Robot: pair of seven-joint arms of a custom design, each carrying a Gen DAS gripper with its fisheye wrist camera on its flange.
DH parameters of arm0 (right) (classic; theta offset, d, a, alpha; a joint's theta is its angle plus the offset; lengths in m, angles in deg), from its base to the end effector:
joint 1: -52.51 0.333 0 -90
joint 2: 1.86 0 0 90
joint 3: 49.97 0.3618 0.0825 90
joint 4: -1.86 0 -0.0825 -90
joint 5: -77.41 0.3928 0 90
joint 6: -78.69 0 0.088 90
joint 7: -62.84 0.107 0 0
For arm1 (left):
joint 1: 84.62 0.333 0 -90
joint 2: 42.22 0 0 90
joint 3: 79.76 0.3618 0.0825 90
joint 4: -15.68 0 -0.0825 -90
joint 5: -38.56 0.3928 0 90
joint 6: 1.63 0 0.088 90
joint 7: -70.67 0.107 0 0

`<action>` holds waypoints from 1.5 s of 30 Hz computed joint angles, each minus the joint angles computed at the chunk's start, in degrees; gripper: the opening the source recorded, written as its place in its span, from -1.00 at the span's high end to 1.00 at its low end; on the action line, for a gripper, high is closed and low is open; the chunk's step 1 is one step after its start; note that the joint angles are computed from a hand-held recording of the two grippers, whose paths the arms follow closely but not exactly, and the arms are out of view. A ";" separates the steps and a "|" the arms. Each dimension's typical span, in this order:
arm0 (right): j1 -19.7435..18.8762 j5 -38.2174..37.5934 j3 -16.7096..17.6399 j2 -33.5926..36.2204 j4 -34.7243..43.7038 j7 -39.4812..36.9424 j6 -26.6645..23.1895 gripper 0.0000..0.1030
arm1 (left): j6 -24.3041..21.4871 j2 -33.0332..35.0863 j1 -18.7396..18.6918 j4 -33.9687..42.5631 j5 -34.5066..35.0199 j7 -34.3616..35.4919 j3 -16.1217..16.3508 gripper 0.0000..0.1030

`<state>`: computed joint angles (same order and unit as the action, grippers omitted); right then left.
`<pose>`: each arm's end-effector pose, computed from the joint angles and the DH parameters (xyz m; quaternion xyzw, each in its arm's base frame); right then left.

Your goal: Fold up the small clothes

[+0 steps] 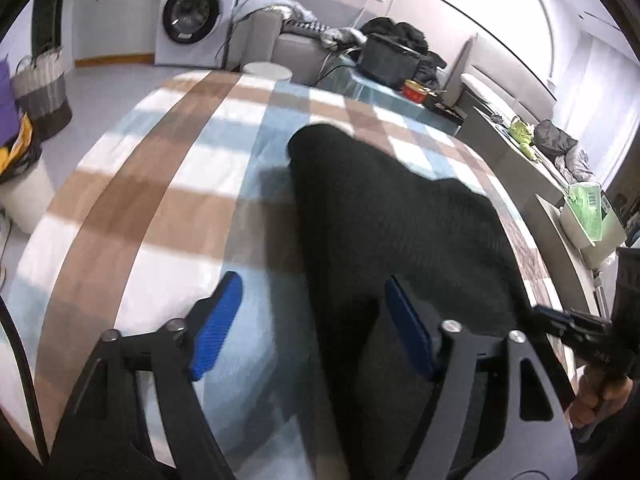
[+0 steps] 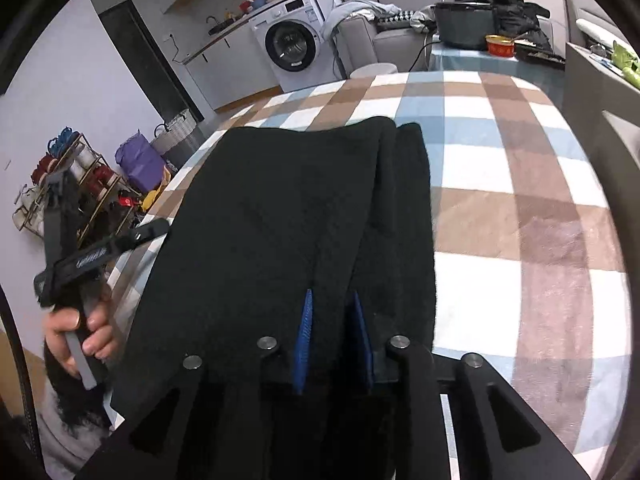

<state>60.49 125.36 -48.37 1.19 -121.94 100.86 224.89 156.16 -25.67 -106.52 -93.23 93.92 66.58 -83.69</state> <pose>0.5748 0.0866 0.4449 -0.8005 0.5072 -0.0272 0.3183 0.5912 -0.3193 0.4389 -0.7705 0.5150 -0.3139 0.2065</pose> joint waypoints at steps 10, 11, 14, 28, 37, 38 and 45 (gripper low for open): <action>-0.93 0.86 -0.30 0.36 0.45 0.39 -1.85 0.45 | -3.99 7.54 0.60 8.84 -11.40 14.15 0.78 0.43; -0.95 0.93 -0.31 0.25 0.30 0.35 -1.76 0.42 | -2.61 7.23 0.60 8.06 -11.78 13.73 1.24 0.43; -0.94 0.97 -0.44 -0.20 -0.13 0.59 -1.16 0.33 | -0.10 5.98 -0.88 6.45 -10.22 10.27 3.59 0.43; -2.27 3.45 -2.48 -2.61 -3.15 2.44 -4.79 -0.31 | 1.16 -0.27 -1.71 -2.13 -11.34 8.32 1.43 0.04; -2.42 7.28 -3.13 -5.62 -7.31 -1.08 -6.92 -0.42 | 7.38 -6.35 -3.85 -12.78 -8.71 2.66 -2.51 -0.07; -2.19 7.45 -3.15 -6.13 -7.93 -1.83 -6.36 -0.42 | 7.56 -6.42 -3.73 -12.97 -8.56 2.66 -3.15 -0.06; 0.78 9.85 -2.63 -8.20 -11.48 -6.87 -1.36 0.32 | 7.04 -5.59 -3.75 -11.28 -3.61 -0.39 -3.63 0.70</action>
<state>61.27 135.21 -51.00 -7.01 -133.43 93.99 223.53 163.20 -31.26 -110.28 -104.51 90.32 66.20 -87.32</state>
